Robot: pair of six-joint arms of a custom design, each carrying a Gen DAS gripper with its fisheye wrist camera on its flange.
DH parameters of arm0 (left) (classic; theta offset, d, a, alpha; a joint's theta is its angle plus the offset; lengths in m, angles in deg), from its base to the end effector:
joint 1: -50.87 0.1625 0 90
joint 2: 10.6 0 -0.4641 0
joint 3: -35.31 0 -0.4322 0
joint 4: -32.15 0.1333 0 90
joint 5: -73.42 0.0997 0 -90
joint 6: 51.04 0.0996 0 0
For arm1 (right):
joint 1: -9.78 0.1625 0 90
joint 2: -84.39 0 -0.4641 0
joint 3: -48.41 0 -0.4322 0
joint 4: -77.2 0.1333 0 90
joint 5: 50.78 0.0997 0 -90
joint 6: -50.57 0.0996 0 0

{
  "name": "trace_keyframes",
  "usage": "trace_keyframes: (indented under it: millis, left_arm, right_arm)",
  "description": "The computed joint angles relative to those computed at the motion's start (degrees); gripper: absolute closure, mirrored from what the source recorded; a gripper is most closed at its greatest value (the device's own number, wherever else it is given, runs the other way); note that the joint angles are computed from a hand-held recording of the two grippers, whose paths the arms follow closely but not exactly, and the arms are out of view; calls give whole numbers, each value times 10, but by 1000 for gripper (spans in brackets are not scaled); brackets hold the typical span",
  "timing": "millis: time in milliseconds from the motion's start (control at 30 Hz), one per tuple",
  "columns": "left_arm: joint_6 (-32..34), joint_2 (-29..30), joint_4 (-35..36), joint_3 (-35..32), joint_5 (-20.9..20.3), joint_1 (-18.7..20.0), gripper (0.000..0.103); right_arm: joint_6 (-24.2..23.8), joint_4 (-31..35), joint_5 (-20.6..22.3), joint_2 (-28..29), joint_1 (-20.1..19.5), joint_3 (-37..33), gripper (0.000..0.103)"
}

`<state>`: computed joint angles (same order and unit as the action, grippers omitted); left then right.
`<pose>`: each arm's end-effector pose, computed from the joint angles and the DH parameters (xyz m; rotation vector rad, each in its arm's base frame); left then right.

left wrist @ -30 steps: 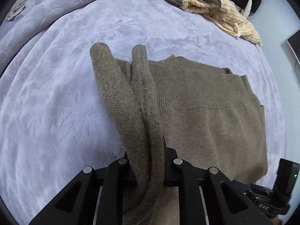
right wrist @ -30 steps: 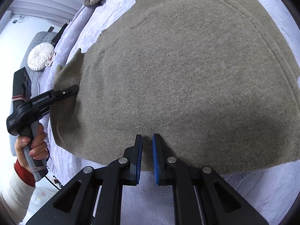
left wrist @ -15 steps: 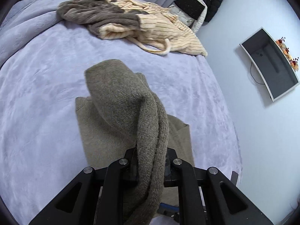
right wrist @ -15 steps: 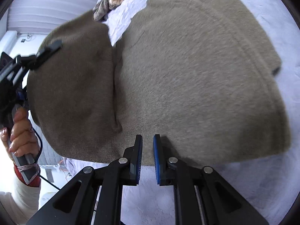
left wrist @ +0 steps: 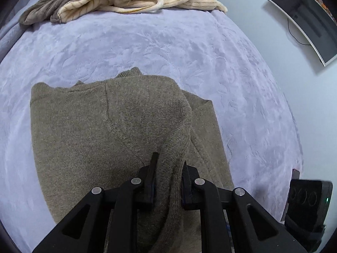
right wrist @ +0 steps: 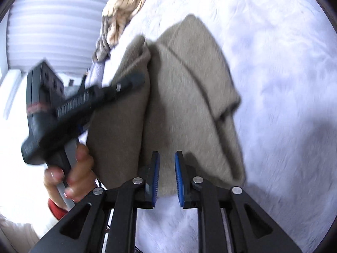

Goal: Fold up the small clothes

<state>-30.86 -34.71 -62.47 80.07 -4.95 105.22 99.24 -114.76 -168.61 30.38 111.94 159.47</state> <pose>-0.3981 -0.8182 0.0784 1.3857 2.5272 0.3626 0.2198 -0.6079 0.1833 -1.1539 -2.5795 1.3545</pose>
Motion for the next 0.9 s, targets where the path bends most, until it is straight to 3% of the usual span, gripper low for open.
trace_keyframes:
  millis: [33, 100, 233, 300, 333, 367, 500, 733, 800, 833, 867, 900]
  left_arm:
    - [10, -9, -16, 14, 5, -2, 87]
    - [18, -21, -37, 31, 16, -6, 86]
    - [18, -34, -48, 40, 14, -5, 86]
    - [16, -40, -42, 38, 13, -3, 64]
    - [15, -48, -58, 49, 16, -3, 37]
    - [15, -60, -89, 69, 35, -5, 27]
    - [-9, -60, -61, 40, 21, 9, 26]
    - [-35, -28, -104, -2, 135, 33, 26]
    - [-37, -12, -116, -17, 167, 42, 26]
    - [-43, -6, -118, -24, 178, 46, 26]
    - [-48, -2, -114, -31, 181, 49, 26]
    - [-53, 1, -111, -35, 185, 51, 26]
  right_arm:
    - [-1, -12, 9, -3, -5, 3, 66]
    - [-5, -40, 28, -9, -15, 8, 50]
    - [-15, -112, 110, -9, -48, 11, 50]
    - [-11, -117, 145, -13, -63, 4, 50]
    - [-13, -115, 162, -11, -71, -2, 49]
    - [-18, -109, 176, -9, -77, -11, 44]
    - [-28, -63, 209, -9, -91, -40, 41]
    - [-51, 27, 214, -4, -102, -94, 42]
    - [-60, 70, 203, -3, -101, -113, 50]
    - [-69, 93, 193, -2, -99, -123, 77]
    - [-83, 139, 166, 0, -93, -143, 89]
    - [-103, 183, 129, 3, -82, -164, 89]
